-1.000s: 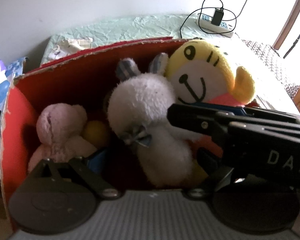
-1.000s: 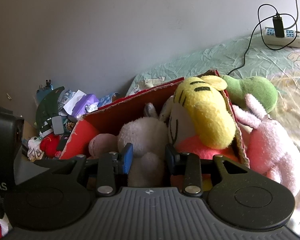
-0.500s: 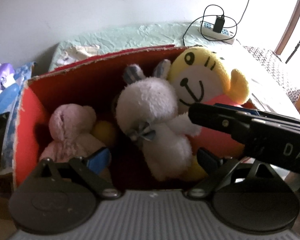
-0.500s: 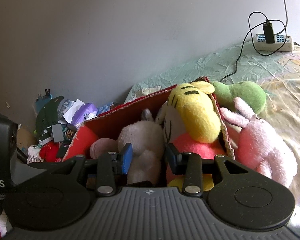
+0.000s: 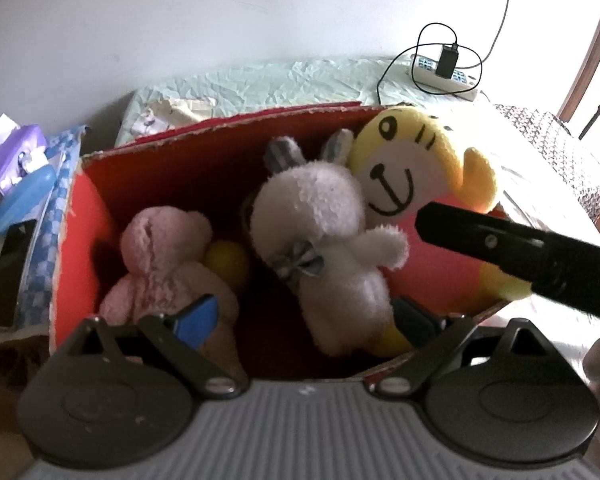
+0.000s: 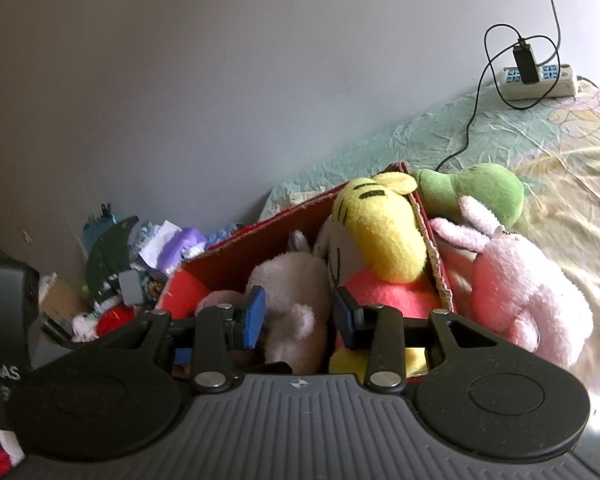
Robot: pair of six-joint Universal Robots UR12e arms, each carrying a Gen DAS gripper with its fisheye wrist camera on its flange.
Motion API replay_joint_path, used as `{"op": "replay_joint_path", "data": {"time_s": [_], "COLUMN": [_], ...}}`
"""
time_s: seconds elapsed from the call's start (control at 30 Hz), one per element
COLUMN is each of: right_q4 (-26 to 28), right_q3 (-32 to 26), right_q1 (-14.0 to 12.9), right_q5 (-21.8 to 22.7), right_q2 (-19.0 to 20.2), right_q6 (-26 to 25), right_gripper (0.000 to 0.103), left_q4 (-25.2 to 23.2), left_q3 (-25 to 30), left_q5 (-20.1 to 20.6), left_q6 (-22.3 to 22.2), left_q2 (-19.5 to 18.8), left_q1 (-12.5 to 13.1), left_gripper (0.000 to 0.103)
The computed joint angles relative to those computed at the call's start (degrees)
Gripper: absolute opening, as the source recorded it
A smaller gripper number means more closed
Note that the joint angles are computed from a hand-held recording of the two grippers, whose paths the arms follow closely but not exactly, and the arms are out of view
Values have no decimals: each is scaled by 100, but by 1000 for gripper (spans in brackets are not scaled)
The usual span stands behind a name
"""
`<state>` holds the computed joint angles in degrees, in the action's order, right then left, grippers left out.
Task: Organize objects
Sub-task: 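Move the right tool to the plush toys lying beside the box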
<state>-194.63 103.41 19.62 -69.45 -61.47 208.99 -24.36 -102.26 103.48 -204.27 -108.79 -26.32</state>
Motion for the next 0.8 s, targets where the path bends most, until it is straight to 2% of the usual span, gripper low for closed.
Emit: {"op": "replay_joint_path", "data": {"time_s": [0.13, 0.33, 0.6, 0.67, 0.8], "right_q4": [-414, -875, -573, -440, -107], "right_q3": [140, 370, 633, 642, 498], "right_q1": [-62, -132, -281, -348, -497], "right_q5": [-1, -401, -1128, -1092, -717], "right_q2": [-49, -159, -328, -328, -225], "right_q6": [299, 542, 408, 306, -22], "right_gripper": [43, 43, 42, 42, 42], "left_q4": [44, 321, 692, 691, 684], "left_q3": [-8, -15, 152, 218, 333], "left_q5": [0, -185, -748, -784, -700], "left_q6": [44, 134, 487, 565, 615], "left_q2": [27, 63, -76, -128, -213], "left_q1": [-16, -27, -102, -146, -233], "left_gripper": [95, 95, 95, 95, 95]}}
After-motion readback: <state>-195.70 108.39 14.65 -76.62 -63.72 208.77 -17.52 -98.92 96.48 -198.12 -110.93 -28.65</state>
